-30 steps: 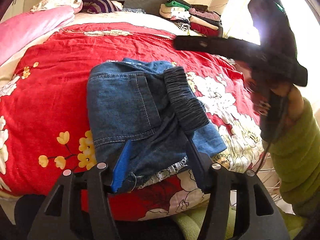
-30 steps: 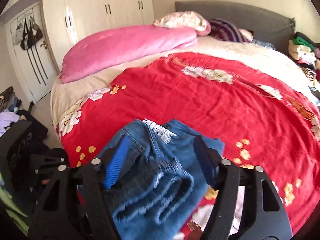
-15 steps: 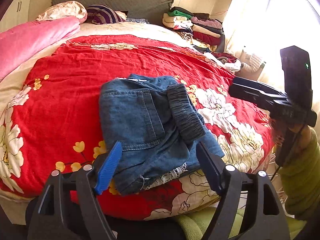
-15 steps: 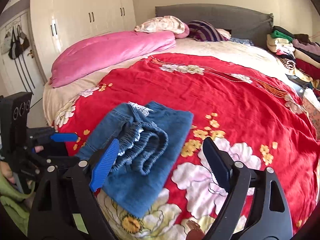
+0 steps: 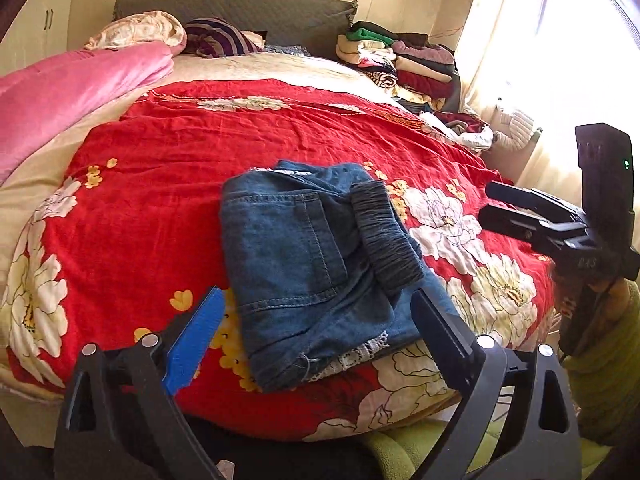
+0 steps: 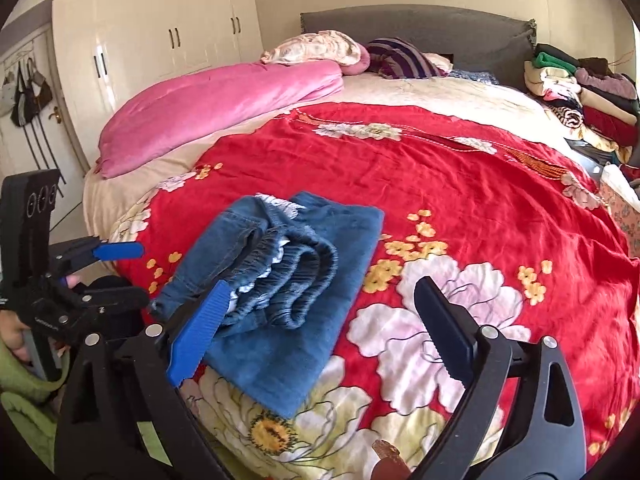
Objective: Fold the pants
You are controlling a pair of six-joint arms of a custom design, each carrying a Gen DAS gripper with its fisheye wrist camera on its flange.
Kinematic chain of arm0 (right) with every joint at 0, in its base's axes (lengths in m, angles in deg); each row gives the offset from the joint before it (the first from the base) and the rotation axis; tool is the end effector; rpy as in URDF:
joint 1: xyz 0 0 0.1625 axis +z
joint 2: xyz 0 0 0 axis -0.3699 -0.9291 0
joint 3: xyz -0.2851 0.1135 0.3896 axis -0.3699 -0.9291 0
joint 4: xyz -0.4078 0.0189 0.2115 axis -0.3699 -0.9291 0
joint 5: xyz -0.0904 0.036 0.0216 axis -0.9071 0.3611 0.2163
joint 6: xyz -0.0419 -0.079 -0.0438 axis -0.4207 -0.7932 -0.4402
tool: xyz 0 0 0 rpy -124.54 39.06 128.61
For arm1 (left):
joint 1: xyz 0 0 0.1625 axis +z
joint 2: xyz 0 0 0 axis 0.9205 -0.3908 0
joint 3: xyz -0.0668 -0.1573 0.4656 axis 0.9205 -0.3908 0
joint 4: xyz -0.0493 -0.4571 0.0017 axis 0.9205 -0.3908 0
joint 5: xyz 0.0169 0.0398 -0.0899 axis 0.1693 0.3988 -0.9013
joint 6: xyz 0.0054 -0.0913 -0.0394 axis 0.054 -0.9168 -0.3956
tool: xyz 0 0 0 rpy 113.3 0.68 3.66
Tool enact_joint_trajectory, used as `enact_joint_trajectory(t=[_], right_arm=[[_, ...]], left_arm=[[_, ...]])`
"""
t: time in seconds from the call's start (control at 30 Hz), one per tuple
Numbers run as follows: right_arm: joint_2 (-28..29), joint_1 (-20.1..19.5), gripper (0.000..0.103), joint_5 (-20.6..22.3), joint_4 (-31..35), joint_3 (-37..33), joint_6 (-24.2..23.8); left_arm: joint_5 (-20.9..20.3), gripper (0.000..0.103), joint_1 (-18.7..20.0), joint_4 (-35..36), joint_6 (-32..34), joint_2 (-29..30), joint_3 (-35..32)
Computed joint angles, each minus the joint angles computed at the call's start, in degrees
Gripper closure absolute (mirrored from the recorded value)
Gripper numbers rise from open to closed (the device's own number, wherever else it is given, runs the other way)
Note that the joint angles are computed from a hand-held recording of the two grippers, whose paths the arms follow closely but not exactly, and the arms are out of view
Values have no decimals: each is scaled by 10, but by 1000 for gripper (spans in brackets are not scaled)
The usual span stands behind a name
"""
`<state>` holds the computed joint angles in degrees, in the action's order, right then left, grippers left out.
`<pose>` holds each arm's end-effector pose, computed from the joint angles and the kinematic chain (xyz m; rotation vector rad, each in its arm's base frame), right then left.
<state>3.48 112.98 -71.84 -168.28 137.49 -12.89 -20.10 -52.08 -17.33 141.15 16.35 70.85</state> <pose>0.1250 -0.3003 0.1137 0.9555 -2.4559 0.8138 -0.1527 -0.2504 0.0603 0.5927 2.5030 -0.8721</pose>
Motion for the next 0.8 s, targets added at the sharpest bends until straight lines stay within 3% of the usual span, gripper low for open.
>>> enact_joint_trajectory(t=[0.43,0.7,0.8], right_arm=[[25,7,12,-21,1,-14,12],[43,-15,12,-30,2,-38,46],[38,-25,16,-30,30,-50,62]], left_arm=[[-22,5,33,10,7,13,-11],[-31,5,94,4,51,20,-32],[-29,5,122,-2,80,24,-46]])
